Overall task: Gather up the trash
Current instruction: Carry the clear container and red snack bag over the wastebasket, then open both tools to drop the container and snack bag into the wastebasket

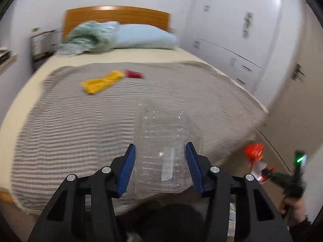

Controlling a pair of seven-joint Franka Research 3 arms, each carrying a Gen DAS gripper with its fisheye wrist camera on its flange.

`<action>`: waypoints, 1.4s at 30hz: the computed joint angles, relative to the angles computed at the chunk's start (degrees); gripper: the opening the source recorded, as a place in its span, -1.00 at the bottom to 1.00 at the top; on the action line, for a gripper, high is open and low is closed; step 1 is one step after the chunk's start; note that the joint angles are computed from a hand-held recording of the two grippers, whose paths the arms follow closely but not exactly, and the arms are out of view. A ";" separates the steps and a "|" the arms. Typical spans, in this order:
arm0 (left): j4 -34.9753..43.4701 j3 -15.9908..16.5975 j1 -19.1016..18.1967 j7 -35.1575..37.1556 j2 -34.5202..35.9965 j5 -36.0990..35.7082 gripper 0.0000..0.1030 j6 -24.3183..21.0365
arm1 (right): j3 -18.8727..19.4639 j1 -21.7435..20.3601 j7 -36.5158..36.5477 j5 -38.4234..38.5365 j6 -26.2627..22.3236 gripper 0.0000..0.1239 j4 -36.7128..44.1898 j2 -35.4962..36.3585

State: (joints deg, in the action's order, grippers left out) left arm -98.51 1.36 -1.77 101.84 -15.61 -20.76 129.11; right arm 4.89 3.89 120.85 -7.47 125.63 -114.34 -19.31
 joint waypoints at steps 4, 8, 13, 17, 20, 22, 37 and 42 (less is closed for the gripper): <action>0.26 -2.62 -2.94 0.98 0.85 -1.05 -0.06 -2.57 | -2.58 -0.86 0.32 5.87 -2.74 -0.81 -14.43 -9.07; -0.60 -5.35 -5.34 0.83 1.11 0.63 -0.06 -3.49 | -3.74 -0.81 -0.11 13.44 -2.82 -0.81 -23.42 -10.74; 0.10 -7.53 -7.43 0.48 1.93 4.48 -0.06 -4.48 | -5.26 1.82 -5.71 23.37 2.25 -0.80 -23.66 -1.90; 1.11 -8.53 -8.62 0.16 3.18 6.18 -0.06 -6.32 | -5.01 1.42 -4.37 25.12 3.21 -0.25 -19.07 7.66; 1.99 -9.43 -9.59 0.48 4.45 6.87 -0.06 -8.04 | -4.61 0.91 -1.71 21.11 3.08 0.16 -18.05 8.63; 1.73 -9.96 -10.24 1.01 4.87 6.95 -0.06 -8.67 | -5.94 0.65 -3.45 24.28 5.82 0.16 -21.44 4.60; 12.49 -17.88 -18.67 -4.41 28.76 22.52 -0.06 -21.89 | -7.12 -13.64 1.91 17.58 -0.65 0.25 -36.82 -23.26; 11.53 -17.75 -22.02 -10.93 34.97 29.64 -0.06 -19.87 | -6.70 -13.06 1.18 18.32 -1.17 0.25 -37.76 -23.65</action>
